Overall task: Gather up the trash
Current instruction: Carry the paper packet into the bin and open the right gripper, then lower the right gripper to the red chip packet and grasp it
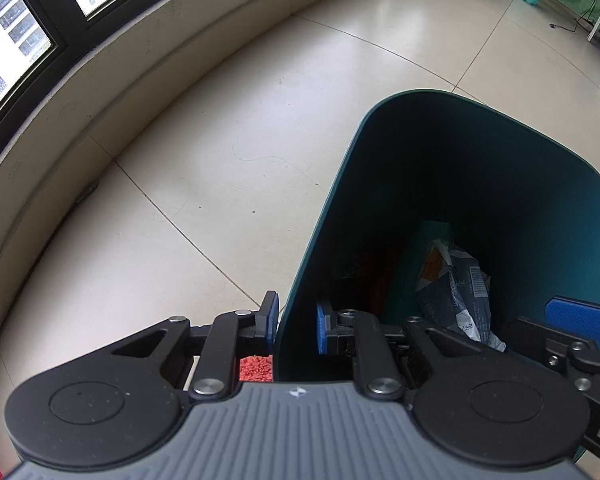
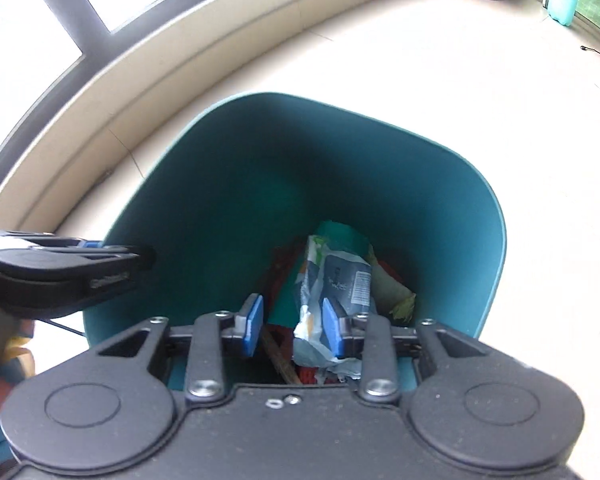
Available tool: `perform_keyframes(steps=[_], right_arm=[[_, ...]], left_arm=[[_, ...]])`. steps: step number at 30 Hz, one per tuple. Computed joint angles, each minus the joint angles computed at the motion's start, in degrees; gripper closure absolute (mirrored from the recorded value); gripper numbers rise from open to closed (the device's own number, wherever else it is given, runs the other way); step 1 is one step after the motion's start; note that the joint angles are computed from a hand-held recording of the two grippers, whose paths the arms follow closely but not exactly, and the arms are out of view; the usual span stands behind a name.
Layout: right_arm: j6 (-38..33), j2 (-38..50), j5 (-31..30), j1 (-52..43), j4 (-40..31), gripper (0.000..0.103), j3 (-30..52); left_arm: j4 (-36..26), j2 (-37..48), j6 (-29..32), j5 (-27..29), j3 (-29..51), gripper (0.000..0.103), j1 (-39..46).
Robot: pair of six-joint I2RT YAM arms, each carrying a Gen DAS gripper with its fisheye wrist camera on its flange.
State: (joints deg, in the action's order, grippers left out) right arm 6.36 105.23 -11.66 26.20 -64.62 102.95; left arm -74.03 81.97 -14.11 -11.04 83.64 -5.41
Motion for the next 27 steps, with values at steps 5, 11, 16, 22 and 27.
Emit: perform_keyframes(steps=[5, 11, 16, 22, 27], right_arm=[[-1.5, -6.7, -4.9, -5.4, -2.9, 0.062, 1.1], [-6.6, -14.1, -5.4, -19.3, -5.7, 0.047, -3.3], [-10.5, -15.2, -2.8, -31.3, -6.1, 0.043, -9.0], [-8.9, -11.4, 3.8, -40.0, -0.1, 0.040, -18.9], [-2.1, -6.2, 8.1, -44.5, 5.8, 0.027, -23.8]], left_arm=[[0.0, 0.0, 0.0, 0.0, -0.1, 0.086, 0.0], [0.1, -0.1, 0.1, -0.2, -0.2, 0.086, 0.0], [0.0, -0.1, -0.3, -0.8, -0.3, 0.086, -0.3], [0.1, 0.1, -1.7, -2.5, -0.6, 0.086, -2.0], [0.2, 0.2, -2.1, -2.8, -0.9, 0.086, -2.4]])
